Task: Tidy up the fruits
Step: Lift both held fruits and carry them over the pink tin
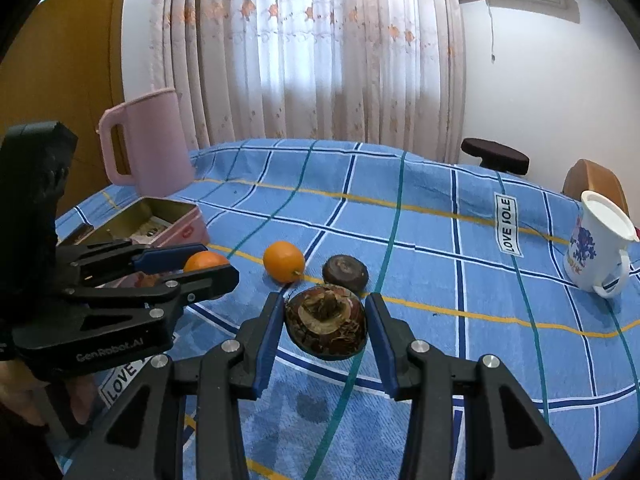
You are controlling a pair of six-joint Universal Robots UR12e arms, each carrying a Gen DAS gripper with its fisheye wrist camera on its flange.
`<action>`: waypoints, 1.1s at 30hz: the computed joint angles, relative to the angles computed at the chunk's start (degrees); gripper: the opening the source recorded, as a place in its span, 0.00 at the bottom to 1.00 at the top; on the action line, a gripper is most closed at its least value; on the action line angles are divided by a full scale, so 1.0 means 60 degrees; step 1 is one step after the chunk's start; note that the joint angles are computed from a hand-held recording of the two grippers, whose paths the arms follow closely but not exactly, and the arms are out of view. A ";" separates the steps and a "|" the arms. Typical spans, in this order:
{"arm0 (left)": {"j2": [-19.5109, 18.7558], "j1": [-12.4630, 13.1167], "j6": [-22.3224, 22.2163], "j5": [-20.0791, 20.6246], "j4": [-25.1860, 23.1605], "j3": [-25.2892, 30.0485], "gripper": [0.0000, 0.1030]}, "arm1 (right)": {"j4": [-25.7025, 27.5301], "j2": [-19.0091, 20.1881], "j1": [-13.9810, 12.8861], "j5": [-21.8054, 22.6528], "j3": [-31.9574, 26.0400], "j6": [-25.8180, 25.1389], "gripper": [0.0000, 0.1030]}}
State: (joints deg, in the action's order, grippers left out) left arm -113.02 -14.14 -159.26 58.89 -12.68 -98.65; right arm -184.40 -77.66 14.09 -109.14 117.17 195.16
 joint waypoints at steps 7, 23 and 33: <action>0.0008 0.0044 -0.0322 -0.0009 0.0664 -0.0149 0.41 | -0.0477 0.0020 0.0029 0.0025 0.0085 -0.0205 0.43; 0.0042 0.0096 -0.0625 -0.0044 0.1852 -0.0437 0.41 | -0.1466 0.0058 0.0104 -0.0008 0.0261 -0.0561 0.43; 0.0045 0.0124 -0.0778 -0.0044 0.2412 -0.0552 0.41 | -0.2053 0.0105 0.0152 -0.0079 0.0339 -0.0809 0.43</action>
State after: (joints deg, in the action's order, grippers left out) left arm -112.75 -13.39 -163.93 58.63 1.79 -101.96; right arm -196.72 -77.03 15.01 -109.62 119.21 190.31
